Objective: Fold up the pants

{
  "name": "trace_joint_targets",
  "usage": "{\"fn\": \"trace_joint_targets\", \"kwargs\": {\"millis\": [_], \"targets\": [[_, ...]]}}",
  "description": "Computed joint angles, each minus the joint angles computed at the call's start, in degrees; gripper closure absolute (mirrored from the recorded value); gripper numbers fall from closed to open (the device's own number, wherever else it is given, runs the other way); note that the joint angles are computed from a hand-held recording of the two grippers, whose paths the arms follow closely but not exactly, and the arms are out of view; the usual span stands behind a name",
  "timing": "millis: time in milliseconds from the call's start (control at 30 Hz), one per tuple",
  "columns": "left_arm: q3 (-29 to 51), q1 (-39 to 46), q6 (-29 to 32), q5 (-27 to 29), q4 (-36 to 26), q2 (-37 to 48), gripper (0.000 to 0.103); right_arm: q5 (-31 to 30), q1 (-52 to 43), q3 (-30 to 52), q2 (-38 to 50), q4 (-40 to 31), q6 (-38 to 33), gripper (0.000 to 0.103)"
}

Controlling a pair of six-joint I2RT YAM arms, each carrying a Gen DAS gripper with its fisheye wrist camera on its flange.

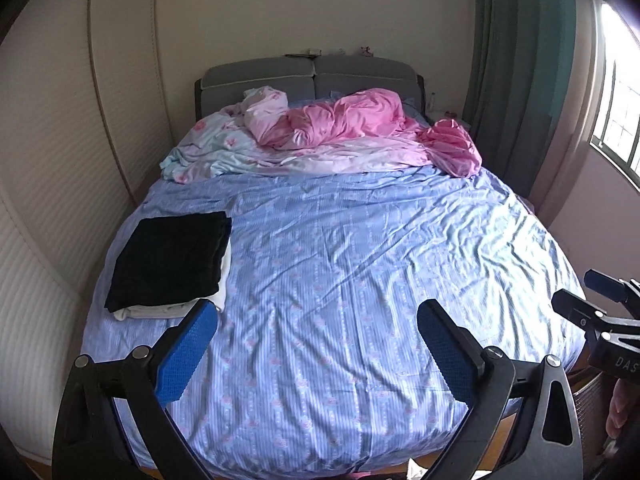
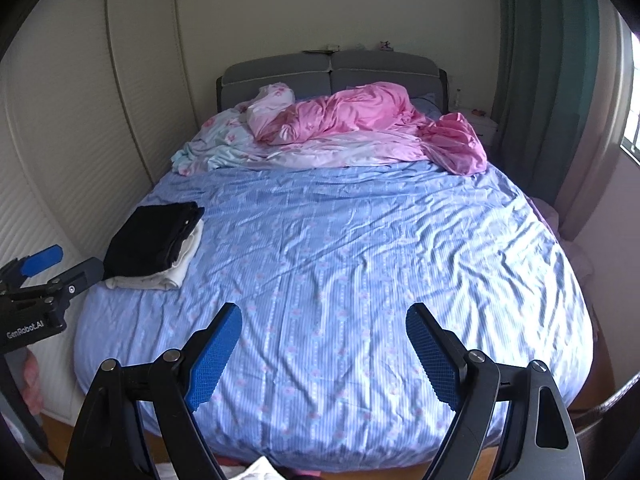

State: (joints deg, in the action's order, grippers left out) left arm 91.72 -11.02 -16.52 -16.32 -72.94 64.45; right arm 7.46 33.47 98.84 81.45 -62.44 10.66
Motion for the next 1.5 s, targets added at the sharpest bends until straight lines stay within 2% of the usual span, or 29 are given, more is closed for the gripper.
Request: {"fn": "trace_joint_targets", "kwargs": {"millis": [400,1067,1500], "targets": [[1.7,-3.2,-1.1,-2.6,-1.1,0.0,0.001,0.7,-0.1,-0.6,-2.1,-0.7,1.0,0.018],[2.8,-4.9,-2.2,-1.7,-2.1,-0.3,0.000,2.4,1.5,1.1,-2.3,-2.1,1.6,0.018],[3.2,-7.3,-3.6,-3.9,-2.6,0.1,0.000,2.7,1.6,1.2,-2.4,-2.3,1.9,0.018]]}}
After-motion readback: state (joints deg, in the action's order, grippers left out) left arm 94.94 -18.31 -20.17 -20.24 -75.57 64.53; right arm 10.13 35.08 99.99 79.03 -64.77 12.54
